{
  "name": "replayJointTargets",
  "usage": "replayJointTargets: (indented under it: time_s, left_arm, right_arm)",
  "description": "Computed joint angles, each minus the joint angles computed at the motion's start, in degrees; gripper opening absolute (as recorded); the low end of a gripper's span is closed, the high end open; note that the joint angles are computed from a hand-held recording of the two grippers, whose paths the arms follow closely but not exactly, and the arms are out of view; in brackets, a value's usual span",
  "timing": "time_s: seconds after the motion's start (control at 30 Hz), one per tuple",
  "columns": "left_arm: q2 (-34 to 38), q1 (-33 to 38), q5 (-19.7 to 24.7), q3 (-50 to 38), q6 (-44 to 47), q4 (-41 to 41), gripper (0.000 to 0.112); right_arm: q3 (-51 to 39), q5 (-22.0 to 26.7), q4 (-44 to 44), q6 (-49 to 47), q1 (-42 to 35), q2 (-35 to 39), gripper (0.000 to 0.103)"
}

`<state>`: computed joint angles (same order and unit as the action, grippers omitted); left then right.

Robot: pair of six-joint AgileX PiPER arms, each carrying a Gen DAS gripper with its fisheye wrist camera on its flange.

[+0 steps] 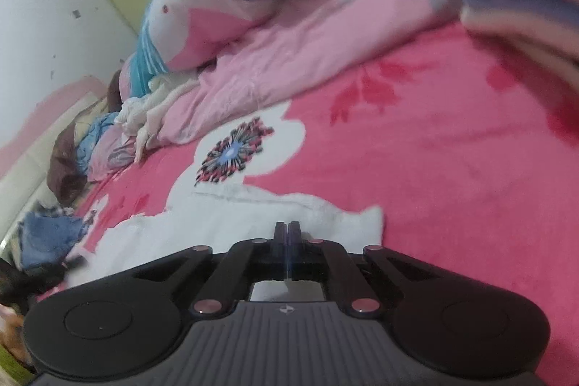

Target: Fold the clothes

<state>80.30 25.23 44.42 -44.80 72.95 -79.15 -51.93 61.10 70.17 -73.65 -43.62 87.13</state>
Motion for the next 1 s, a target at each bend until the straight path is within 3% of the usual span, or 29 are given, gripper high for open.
replayJointTargets:
  time_s: [0.23, 0.37, 0.43, 0.53, 0.57, 0.6, 0.67, 0.7, 0.77, 0.83, 0.87, 0.93, 1.0]
  left_arm:
    - [1.6, -1.0, -3.4, -0.2, 1.2, 0.3, 0.003]
    - [2.0, -0.9, -4.8, 0.2, -1.5, 3.0, 0.006]
    - [1.9, -0.6, -4.8, -0.5, -4.7, 6.5, 0.013]
    - [-1.3, -0.3, -6.9, 1.1, -4.8, 7.8, 0.037]
    - [-4.0, -0.7, -9.5, 3.0, -2.7, 6.2, 0.049]
    - [-6.7, -1.2, -11.5, 5.1, 1.3, 3.5, 0.059]
    - [-11.7, -2.1, -14.5, 8.7, 10.4, -2.8, 0.069]
    - [-13.7, -2.1, -13.6, 9.8, 12.9, -3.5, 0.07]
    - [-17.0, -1.5, -9.5, 10.7, 15.0, -1.5, 0.07]
    - [-17.7, -0.3, 0.5, 9.8, 12.7, 5.4, 0.07]
    - [-17.3, -0.2, 5.1, 9.1, 12.0, 8.2, 0.07]
    - [-17.3, -3.0, 8.7, 9.1, 12.1, 12.8, 0.069]
    - [-18.4, -7.6, 6.3, 10.3, 12.7, 16.2, 0.069]
  right_arm:
    - [2.8, -4.4, 7.8, -6.3, -0.3, 1.1, 0.0]
    - [1.4, -8.0, 6.2, -1.6, 0.5, 3.0, 0.002]
    - [-0.1, -5.1, 4.3, 2.1, -1.1, 4.2, 0.005]
    - [-0.4, -1.5, 3.0, 5.2, -3.6, 3.9, 0.041]
    - [-0.5, -1.2, 2.5, 5.4, -3.9, 3.5, 0.049]
    - [-0.7, -1.0, 2.0, 5.7, -4.0, 3.1, 0.05]
    - [-2.1, -2.6, -1.0, 7.9, -2.2, 2.9, 0.05]
    - [-2.8, -3.4, -2.2, 9.0, -1.2, 3.0, 0.05]
    - [-3.8, -5.7, -4.0, 10.3, 1.2, 3.1, 0.05]
    - [-4.5, -7.6, -4.9, 10.7, 3.2, 3.3, 0.048]
    - [-4.9, -8.5, -5.6, 11.0, 4.2, 3.5, 0.043]
    - [-5.2, -9.0, -6.9, 10.4, 5.3, 3.7, 0.029]
    - [-5.4, -8.7, -7.9, 10.1, 5.7, 3.5, 0.002]
